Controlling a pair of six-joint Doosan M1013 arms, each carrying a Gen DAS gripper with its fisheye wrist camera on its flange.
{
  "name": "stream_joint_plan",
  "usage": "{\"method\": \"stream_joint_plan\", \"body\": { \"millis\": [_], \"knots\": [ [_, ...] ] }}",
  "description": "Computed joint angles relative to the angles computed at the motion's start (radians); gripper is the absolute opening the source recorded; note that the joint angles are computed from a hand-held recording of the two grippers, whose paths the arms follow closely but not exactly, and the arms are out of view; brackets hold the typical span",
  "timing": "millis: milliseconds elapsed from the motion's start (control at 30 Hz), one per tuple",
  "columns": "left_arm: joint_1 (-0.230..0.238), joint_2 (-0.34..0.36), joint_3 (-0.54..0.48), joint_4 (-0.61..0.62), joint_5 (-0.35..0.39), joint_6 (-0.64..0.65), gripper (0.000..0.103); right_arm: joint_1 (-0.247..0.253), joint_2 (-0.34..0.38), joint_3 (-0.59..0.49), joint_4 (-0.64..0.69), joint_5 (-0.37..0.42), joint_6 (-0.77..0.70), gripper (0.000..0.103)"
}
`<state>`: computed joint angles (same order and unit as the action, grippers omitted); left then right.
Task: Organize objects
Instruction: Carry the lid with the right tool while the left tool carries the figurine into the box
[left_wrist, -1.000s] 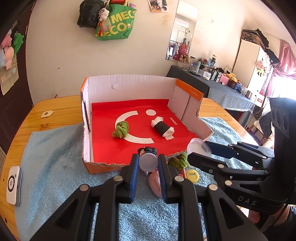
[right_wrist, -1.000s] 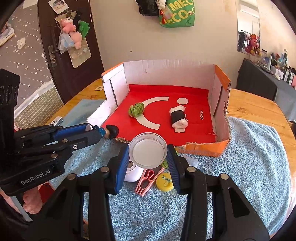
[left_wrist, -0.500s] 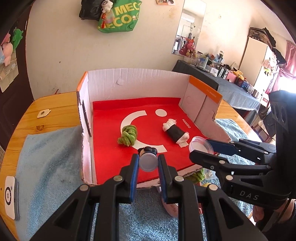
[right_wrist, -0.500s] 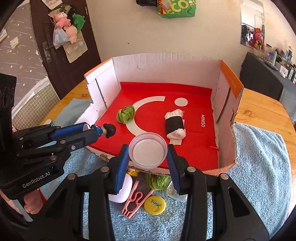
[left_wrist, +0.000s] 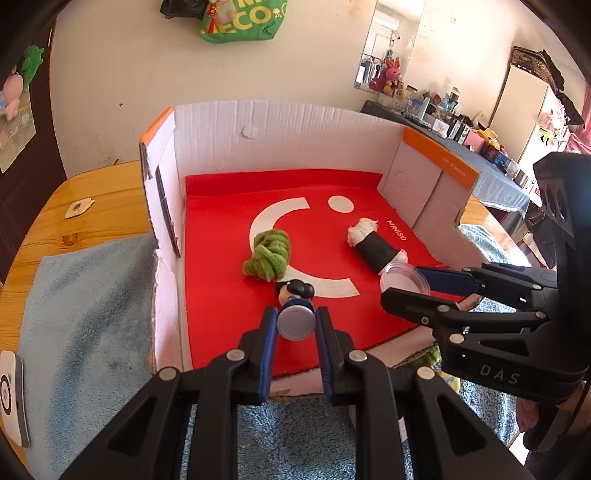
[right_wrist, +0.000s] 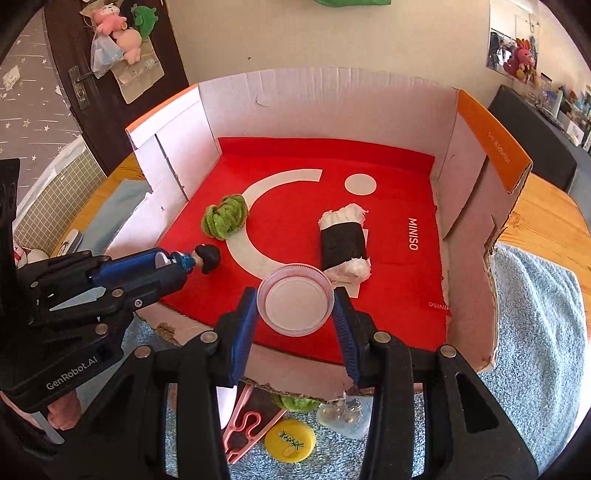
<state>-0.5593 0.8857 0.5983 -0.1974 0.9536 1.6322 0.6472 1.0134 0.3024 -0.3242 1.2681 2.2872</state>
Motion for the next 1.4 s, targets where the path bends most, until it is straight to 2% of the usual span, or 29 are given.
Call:
{"method": "stream_joint_plan", "body": {
  "millis": [167, 400, 467, 600, 700, 1133, 1333, 1400],
  "knots": [
    [-0.001, 0.021, -0.03, 0.018, 0.027, -0.014, 0.021, -0.007, 0.055, -0.104, 0.027, 0.076, -0.043, 0.039],
    [-0.001, 0.043, -0.072, 0.043, 0.05, -0.029, 0.021, -0.017, 0.1, -0.189, 0.034, 0.134, -0.057, 0.039],
    [-0.001, 0.048, -0.081, 0.048, 0.057, -0.03, 0.021, -0.018, 0.1, -0.187, 0.022, 0.14, -0.05, 0.039],
    [0.001, 0.053, -0.09, 0.047, 0.063, -0.03, 0.021, -0.02, 0.039, -0.056, 0.018, 0.077, 0.001, 0.039],
    [0.001, 0.074, -0.132, 0.049, 0.088, -0.032, 0.021, -0.017, 0.026, -0.029, 0.009, 0.063, 0.015, 0.039],
    [0.0, 0.179, -0.329, 0.057, 0.222, -0.051, 0.021, -0.017, 0.086, -0.153, -0.028, 0.145, -0.004, 0.039],
    [0.001, 0.167, -0.301, 0.055, 0.201, -0.051, 0.021, -0.017, 0.084, -0.147, -0.031, 0.138, -0.005, 0.039],
    [0.002, 0.166, -0.299, 0.054, 0.2, -0.05, 0.021, -0.017, 0.114, -0.206, -0.031, 0.165, -0.016, 0.039]
  ]
}}
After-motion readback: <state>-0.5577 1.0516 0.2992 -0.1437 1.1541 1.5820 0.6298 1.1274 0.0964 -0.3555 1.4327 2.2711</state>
